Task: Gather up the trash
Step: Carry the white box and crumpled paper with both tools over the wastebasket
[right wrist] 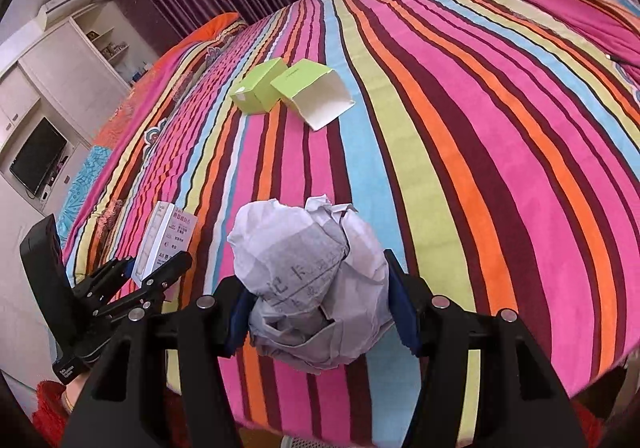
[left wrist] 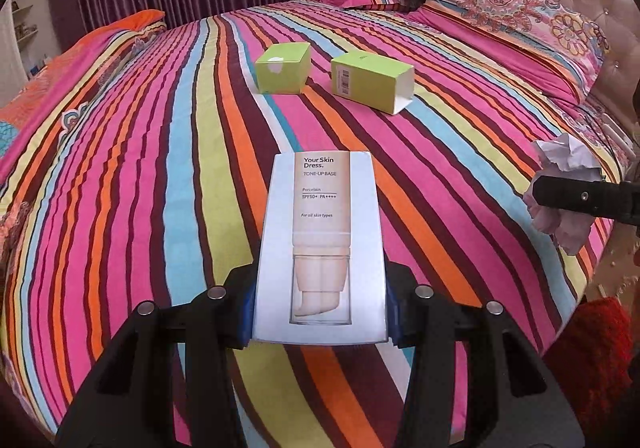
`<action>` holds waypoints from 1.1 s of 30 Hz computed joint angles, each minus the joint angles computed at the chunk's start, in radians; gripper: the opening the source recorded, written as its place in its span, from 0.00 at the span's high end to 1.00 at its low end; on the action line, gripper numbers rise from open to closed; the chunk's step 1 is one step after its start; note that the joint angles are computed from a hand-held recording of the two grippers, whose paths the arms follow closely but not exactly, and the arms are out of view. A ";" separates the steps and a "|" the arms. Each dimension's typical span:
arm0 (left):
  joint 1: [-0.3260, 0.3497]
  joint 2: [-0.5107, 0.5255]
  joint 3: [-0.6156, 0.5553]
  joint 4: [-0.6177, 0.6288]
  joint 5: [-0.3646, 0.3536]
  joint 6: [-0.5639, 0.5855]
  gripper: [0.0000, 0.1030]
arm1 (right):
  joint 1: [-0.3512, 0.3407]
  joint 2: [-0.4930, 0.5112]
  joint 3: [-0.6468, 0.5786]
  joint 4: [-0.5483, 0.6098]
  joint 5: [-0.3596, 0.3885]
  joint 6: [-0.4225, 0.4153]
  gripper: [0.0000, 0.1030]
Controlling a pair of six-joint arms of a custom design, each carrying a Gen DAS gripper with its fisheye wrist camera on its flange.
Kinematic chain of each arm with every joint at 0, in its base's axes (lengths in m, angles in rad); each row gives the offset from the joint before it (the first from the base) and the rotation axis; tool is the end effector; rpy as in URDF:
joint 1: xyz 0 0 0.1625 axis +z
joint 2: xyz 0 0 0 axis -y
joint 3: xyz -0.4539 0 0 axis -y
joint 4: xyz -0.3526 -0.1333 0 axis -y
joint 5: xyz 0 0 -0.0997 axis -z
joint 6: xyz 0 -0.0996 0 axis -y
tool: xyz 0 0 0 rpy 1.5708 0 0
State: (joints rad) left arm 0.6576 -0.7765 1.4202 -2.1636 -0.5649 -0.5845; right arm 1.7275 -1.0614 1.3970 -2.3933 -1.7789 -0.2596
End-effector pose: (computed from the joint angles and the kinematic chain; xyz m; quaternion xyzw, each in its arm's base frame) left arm -0.4233 -0.6016 0.2106 0.1554 0.8621 -0.3117 0.3681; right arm 0.2187 -0.6620 0.4032 0.1750 -0.9496 0.2343 0.1130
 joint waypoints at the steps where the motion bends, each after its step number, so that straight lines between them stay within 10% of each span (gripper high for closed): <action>1: -0.008 -0.009 0.015 0.002 0.001 -0.012 0.54 | 0.002 -0.004 0.006 -0.002 0.000 0.001 0.46; 33: -0.222 -0.158 0.335 0.141 -0.100 -0.403 0.54 | 0.040 -0.272 0.414 -0.096 -0.037 -0.046 0.46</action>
State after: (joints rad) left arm 0.4359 -0.9345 1.7550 -2.0228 -0.6652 -0.9872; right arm 1.7675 -1.3336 1.8107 -2.4892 -1.8158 -0.3061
